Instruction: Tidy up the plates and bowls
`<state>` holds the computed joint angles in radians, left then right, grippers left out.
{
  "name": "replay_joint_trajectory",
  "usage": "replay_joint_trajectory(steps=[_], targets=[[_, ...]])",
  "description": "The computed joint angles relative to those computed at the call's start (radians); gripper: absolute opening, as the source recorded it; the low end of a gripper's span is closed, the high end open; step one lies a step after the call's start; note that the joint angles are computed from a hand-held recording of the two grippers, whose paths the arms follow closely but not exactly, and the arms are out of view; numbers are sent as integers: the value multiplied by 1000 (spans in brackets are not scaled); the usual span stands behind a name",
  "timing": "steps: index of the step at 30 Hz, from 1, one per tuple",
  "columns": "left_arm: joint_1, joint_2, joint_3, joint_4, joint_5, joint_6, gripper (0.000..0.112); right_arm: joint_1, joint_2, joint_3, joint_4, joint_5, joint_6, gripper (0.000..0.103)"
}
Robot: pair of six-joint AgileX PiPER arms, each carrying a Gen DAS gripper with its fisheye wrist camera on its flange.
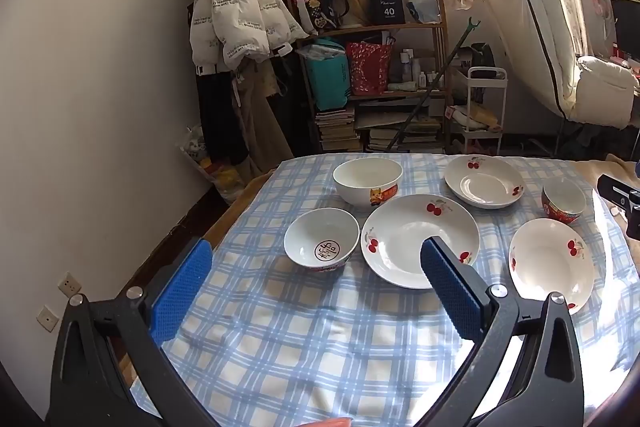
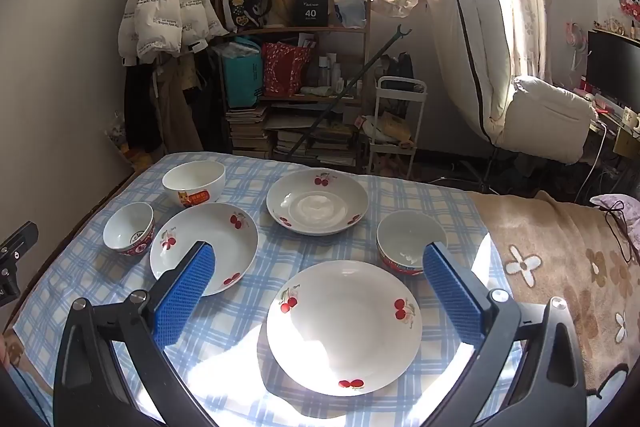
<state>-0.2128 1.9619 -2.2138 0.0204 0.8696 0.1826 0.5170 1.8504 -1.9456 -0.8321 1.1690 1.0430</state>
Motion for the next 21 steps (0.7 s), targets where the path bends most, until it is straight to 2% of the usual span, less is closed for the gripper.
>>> replay_joint_trajectory(steps=[14,21], targets=[[-4,-4,-8,14,10,-6,102,2,-1,0,-7,0,2,103],[-3,-25,41,17,-18,-5,102,3,-1,0,-8,0,3,103]])
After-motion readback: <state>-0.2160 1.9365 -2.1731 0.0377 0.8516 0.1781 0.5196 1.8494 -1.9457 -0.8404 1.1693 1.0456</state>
